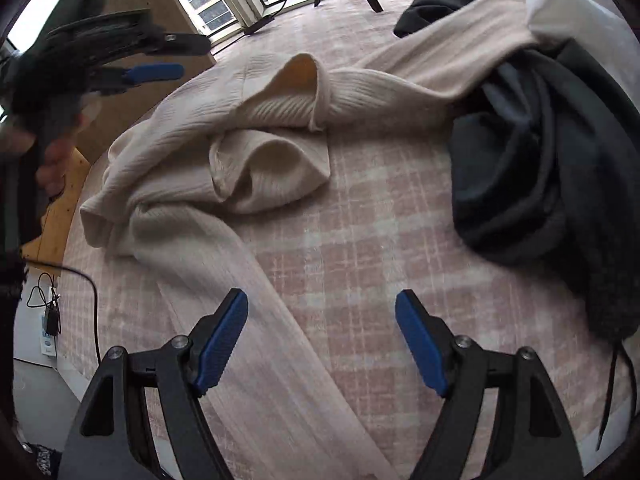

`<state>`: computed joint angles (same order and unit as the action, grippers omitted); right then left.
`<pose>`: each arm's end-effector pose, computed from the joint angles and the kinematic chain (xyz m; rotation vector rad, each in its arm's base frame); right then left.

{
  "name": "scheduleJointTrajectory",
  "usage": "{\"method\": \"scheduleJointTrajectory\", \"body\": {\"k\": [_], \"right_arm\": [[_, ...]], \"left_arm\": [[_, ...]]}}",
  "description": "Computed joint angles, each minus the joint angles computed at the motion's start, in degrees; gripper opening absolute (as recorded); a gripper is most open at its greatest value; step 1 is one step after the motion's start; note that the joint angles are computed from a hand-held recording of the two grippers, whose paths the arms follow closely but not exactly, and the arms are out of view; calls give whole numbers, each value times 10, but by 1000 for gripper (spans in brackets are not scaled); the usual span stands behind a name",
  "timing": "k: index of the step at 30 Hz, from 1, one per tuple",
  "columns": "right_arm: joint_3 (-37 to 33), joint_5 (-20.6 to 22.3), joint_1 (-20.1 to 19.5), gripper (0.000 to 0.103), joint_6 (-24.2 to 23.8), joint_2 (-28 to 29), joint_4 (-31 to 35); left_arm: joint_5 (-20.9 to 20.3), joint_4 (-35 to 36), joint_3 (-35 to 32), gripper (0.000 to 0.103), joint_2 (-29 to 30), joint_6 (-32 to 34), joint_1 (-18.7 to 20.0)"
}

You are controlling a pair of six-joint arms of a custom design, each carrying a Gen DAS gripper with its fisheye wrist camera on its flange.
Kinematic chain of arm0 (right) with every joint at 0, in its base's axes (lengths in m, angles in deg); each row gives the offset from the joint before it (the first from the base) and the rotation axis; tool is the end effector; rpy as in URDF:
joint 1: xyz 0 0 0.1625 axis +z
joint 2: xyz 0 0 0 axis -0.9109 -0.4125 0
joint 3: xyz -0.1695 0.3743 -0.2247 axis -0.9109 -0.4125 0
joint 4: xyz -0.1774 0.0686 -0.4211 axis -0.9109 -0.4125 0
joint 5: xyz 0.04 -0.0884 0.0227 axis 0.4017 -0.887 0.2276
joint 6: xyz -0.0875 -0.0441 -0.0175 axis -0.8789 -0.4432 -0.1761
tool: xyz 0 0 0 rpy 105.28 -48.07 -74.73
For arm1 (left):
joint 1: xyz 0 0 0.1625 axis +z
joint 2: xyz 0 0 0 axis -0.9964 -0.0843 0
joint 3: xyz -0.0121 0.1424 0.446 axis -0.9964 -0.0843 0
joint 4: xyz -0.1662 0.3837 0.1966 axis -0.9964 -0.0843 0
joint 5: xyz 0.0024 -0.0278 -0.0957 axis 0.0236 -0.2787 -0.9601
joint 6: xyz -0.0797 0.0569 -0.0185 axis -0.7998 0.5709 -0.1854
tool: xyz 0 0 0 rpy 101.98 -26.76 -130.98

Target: Fold clothes

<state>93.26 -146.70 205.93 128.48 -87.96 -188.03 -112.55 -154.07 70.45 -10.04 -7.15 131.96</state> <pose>0.3630 -0.2217 0.0476 -0.4201 -2.4515 0.8344 -0.2259 -0.4826 0.2653 1.2332 2.4664 0.1497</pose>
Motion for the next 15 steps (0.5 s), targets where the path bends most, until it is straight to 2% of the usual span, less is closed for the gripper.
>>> {"method": "scheduleJointTrajectory", "body": {"k": [1,2,3,4,7,10,11,12,13,15], "right_arm": [[-1,-3,5,76,14,3,7],[-2,-6,8,76,25,7,14],[-6,-10,11,76,34,12,25],[-13,-20,15,76,41,18,39],[-31,-28,14,76,-1,44,21],[-58,-27,11,73,-77,76,-1],[-69,-26,12,59,-100,86,-2],[-80,-24,13,35,-122,96,-1],[-93,-21,14,26,-135,103,17],[-122,-41,25,8,-125,113,83]], "left_arm": [[2,10,-2,60,15,5,3],[2,13,-2,48,26,5,6],[-4,14,-1,17,31,3,10],[-17,14,-3,4,30,-2,16],[-89,-2,-23,5,6,-19,46],[-126,-12,-65,5,-39,-27,66],[-132,-15,-84,5,-55,-26,72],[-137,-16,-107,5,-68,-30,80],[-147,-13,-133,5,-83,-34,89],[-149,-16,-181,5,-110,-39,102]]}}
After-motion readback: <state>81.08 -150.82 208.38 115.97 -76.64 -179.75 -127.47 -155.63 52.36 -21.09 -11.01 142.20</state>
